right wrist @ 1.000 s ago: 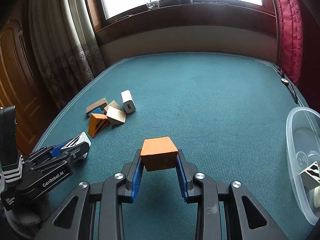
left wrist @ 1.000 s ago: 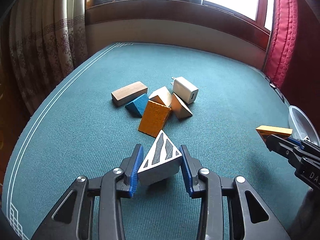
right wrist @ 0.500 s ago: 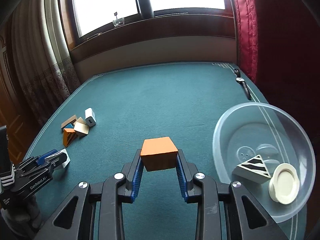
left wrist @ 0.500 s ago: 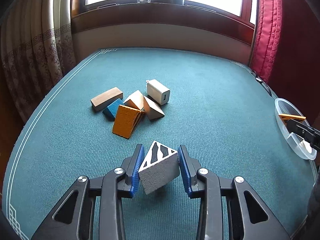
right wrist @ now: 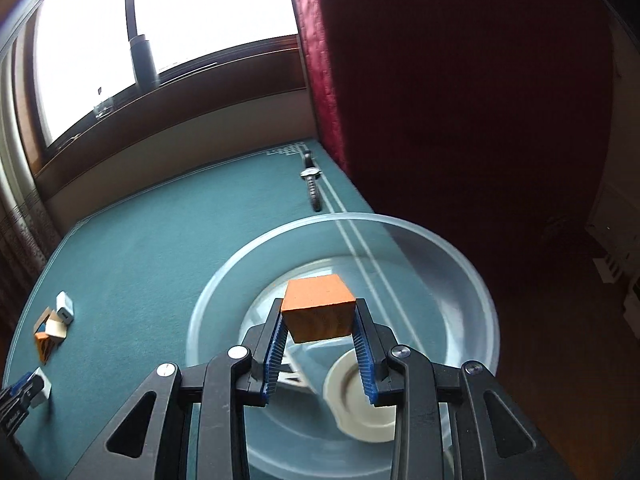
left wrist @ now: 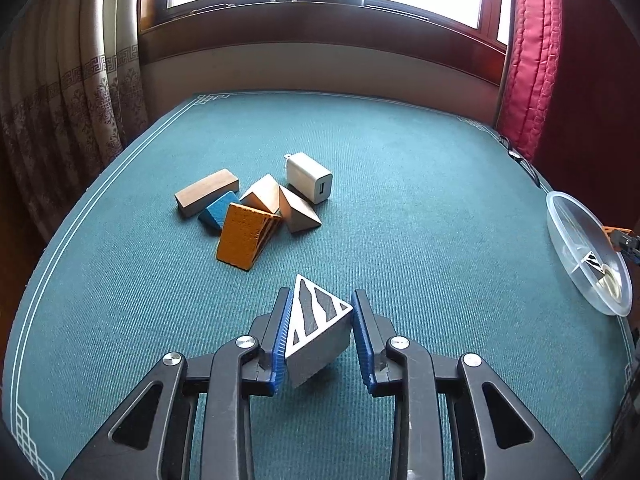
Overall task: Organize rigid objects
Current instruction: 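Carry the orange block into the clear basin and open the right gripper, then carry the striped triangle into the clear basin and open the left gripper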
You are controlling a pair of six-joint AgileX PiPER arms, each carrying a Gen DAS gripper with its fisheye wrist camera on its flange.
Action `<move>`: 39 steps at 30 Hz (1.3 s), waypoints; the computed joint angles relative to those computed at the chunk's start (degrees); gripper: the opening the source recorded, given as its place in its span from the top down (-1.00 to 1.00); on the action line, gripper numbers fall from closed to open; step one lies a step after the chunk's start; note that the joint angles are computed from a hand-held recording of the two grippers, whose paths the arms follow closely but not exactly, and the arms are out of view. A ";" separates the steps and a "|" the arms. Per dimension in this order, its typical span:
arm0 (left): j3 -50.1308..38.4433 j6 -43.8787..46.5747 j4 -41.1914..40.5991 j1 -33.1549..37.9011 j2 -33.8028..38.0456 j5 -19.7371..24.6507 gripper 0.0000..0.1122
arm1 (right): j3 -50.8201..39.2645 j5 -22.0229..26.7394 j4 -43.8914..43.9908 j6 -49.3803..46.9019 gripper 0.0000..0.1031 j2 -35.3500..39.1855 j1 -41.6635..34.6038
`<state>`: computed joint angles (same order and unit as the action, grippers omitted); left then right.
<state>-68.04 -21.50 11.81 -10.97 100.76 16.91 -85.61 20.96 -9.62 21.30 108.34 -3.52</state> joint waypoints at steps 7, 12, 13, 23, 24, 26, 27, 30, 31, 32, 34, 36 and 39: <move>-1.40 3.28 -4.45 0.65 1.85 2.51 0.34 | -0.71 -0.02 -2.74 5.65 -0.07 1.23 -3.02; -0.62 3.18 -4.95 1.14 1.59 2.28 0.22 | 0.68 -0.96 -3.16 5.65 -0.27 0.78 -2.41; -0.48 3.11 -4.85 1.22 1.48 2.15 0.22 | 0.87 -1.07 -3.16 5.48 -0.28 0.68 -2.21; -0.57 4.27 -4.90 0.71 2.15 1.19 0.46 | 3.46 -2.38 -3.53 5.54 -0.36 -0.88 -1.23; -0.69 4.26 -4.83 0.67 2.18 1.13 0.46 | 3.45 -2.43 -3.59 5.54 -0.36 -0.82 -1.13; -0.99 3.96 -4.30 0.47 2.28 1.15 0.46 | 3.72 -2.49 -3.50 5.21 -0.36 -0.96 -0.93; -1.27 3.51 -3.72 0.29 2.34 1.35 0.46 | 3.97 -2.58 -3.66 5.12 -0.36 -1.09 -0.81; -2.16 2.07 -1.79 -0.56 2.38 1.93 0.46 | 4.60 -2.90 -4.67 5.26 -0.36 -1.39 -0.51; -2.55 1.82 -1.37 -0.92 2.34 2.20 0.46 | 4.83 -3.02 -4.63 4.99 -0.36 -1.52 -0.53; -2.99 1.54 -0.92 -1.34 2.32 2.46 0.46 | 5.00 -3.07 -4.66 4.81 -0.36 -1.65 -0.61; -4.07 0.95 0.10 -2.41 2.31 3.07 0.46 | 5.50 -3.40 -4.64 4.36 -0.36 -1.94 -0.96; -5.35 0.47 1.00 -3.62 2.38 3.82 0.46 | 5.90 -3.72 -5.17 4.47 -0.36 -2.31 -1.37; -7.92 1.17 0.49 -5.47 2.89 5.21 0.46 | 6.83 -4.63 -6.13 5.52 -0.39 -2.92 -2.24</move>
